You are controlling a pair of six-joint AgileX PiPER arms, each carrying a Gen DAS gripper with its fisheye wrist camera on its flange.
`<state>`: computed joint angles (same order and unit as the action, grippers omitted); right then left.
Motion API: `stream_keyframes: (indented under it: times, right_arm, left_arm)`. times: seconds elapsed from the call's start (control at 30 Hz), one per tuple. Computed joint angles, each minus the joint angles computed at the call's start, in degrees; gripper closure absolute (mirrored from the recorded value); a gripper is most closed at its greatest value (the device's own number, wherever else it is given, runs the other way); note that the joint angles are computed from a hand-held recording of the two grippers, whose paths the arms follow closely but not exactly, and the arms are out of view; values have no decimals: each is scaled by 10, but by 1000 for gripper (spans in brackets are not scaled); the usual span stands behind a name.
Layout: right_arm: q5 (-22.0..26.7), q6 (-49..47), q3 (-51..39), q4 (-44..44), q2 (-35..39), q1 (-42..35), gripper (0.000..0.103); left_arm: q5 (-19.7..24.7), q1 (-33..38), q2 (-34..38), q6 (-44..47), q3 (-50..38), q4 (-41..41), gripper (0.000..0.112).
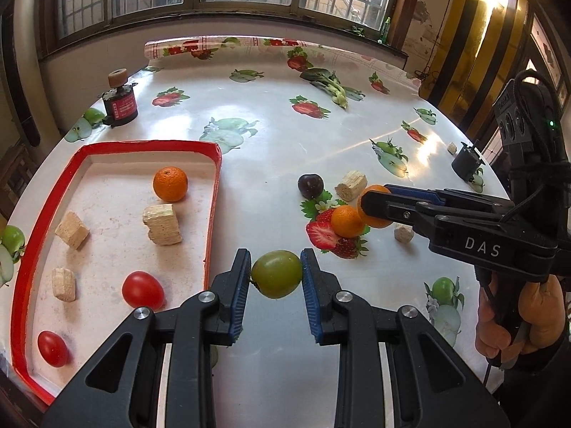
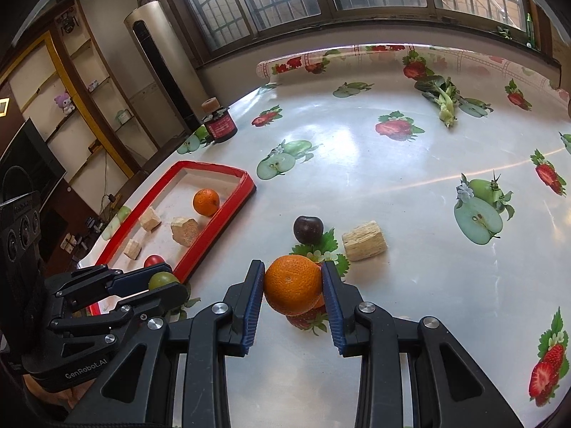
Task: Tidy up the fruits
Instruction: 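Grasp a green grape with the left tool while the right tool grasps an orange, then carry the green grape and orange into the tray and open both tools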
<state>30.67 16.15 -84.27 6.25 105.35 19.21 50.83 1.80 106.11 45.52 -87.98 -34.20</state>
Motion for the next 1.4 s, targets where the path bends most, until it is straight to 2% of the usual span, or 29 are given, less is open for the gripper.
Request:
stream_keyframes:
  times: [0.6, 0.73, 1.4]
  right_arm:
    - [24, 21, -55, -26, 28, 49, 70]
    - [29, 20, -66, -28, 33, 58, 70]
    - [66, 13, -151, -32, 84, 117, 70]
  left_arm:
    - [9, 67, -21, 26, 19, -25, 86]
    - [-6, 79, -27, 30, 31, -24, 86]
    - [2, 151, -24, 51, 40, -45, 86]
